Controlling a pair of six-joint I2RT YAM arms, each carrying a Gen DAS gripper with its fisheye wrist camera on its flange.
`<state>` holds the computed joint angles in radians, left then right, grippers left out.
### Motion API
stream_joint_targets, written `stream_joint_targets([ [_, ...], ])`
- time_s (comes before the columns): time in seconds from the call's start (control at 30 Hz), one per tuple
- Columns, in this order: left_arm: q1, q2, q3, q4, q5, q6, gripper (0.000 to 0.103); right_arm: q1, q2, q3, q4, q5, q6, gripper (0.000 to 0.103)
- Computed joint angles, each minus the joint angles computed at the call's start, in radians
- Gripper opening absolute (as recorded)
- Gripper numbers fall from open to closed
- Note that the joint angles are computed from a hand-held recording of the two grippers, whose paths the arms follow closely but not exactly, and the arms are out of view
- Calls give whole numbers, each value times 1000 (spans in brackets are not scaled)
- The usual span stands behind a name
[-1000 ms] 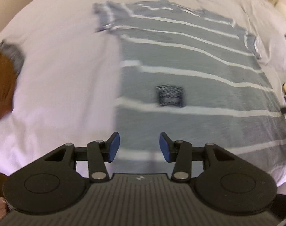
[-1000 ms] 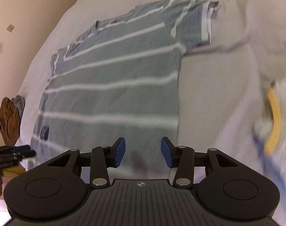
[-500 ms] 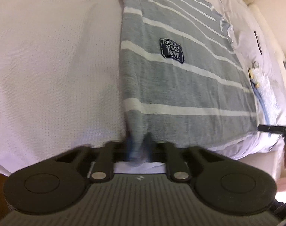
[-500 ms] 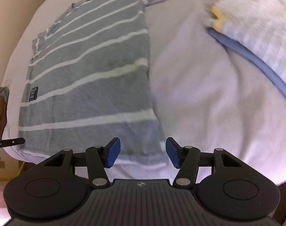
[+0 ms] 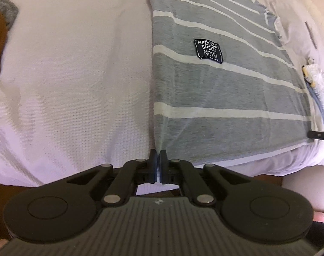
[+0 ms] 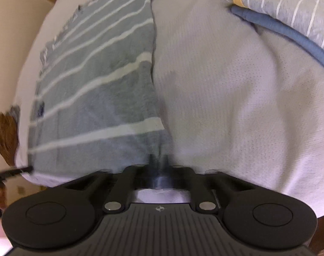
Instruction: Fold clothes
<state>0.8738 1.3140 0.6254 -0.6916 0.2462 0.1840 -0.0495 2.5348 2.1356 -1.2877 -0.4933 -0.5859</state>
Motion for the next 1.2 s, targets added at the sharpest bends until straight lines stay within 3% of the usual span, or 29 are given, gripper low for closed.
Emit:
stream_joint_targets([
  [0.07,-30,-20,13,-25,-52,-40,3,7,-39,-38,25,36,-24,5],
  [0.1,-45,-30,20,-38,-77,-61,3,14,-63,-58,38,55,-39,15],
  [0.3,-80,-177,99,-207,-142,-207,6,55,-215,-126,68,59,-158,47],
  [0.33,-98,-201,119,-236,-147,-230,10,62,-224,-108,49,42,-171,50],
  [0.5,-220,-273,229,-339,-187,-408,29,129,-231,22,-58,-22,-161,82],
  [0.57,-274,-287,266,-355,-204,-488,35,162,-234,70,-81,-42,-153,89],
  [0.7,-384,-269,352,-374,-259,-593,49,221,-278,93,-44,-70,-113,89],
  [0.77,-418,-256,393,-383,-281,-627,64,238,-288,115,-40,-91,-87,89],
  [0.87,-471,-236,452,-402,-333,-671,71,260,-281,167,-61,-115,-73,90],
  [0.97,-533,-216,501,-423,-409,-704,84,278,-272,206,-84,-128,-92,103],
  [1.07,-589,-199,534,-444,-486,-726,97,290,-264,234,-90,-141,-98,103],
  [1.2,-653,-176,572,-476,-584,-747,101,305,-224,323,-138,-156,-111,103],
])
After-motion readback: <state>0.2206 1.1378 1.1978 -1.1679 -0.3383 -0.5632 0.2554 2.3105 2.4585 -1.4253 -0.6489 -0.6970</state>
